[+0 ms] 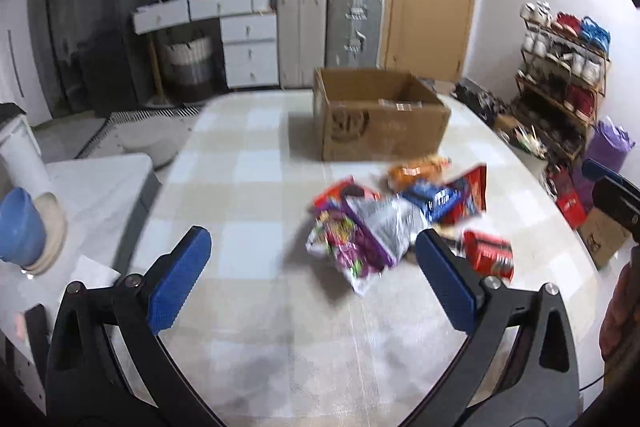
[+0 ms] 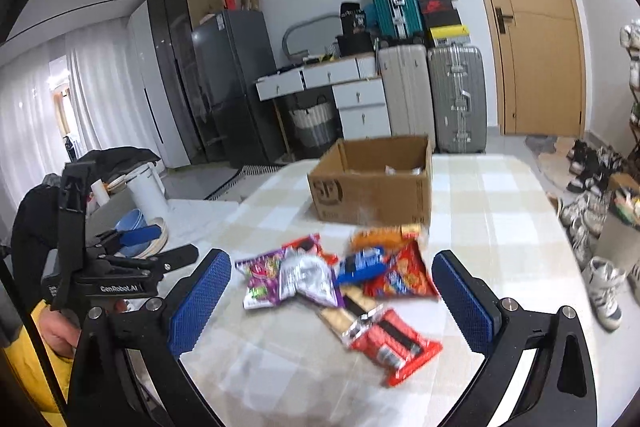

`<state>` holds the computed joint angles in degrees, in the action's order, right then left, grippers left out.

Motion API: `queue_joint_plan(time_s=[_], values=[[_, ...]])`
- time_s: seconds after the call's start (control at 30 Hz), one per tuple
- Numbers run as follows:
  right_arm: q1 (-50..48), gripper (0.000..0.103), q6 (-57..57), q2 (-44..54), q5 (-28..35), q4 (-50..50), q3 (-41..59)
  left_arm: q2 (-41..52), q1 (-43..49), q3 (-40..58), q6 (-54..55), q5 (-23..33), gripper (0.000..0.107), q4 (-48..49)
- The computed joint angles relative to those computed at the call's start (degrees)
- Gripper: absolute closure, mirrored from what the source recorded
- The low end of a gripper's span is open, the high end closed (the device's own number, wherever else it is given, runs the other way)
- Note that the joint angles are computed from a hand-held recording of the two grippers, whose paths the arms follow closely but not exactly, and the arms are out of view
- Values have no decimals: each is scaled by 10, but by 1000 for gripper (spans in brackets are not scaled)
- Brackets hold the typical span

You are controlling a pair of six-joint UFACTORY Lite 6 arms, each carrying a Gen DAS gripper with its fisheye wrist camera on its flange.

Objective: Organize snacks
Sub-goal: 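Move both tools back over the remaining snack pile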

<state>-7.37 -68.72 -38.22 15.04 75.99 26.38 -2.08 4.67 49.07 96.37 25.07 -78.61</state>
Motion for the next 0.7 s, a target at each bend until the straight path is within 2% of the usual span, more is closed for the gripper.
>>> queue_joint_plan(time_s=[0.1,0.17,0.27,0.43,0.7], values=[[-18,1,-110,33,11,98,-16,55,-20,-1,73,-23,5,-72],[-15,1,-181,63,-3,159,-22,99,-34,21,83,-35,5,-85],[-32,1,-296,108,17,262,-33,174,-60,69,67,-66,5,-84],[-60,1,-432,206,56,379,-25,301,-70,180,-101,-50,5,38],[-81,1,-493,307,93,427,3,447,-84,345,-322,-25,5,197]])
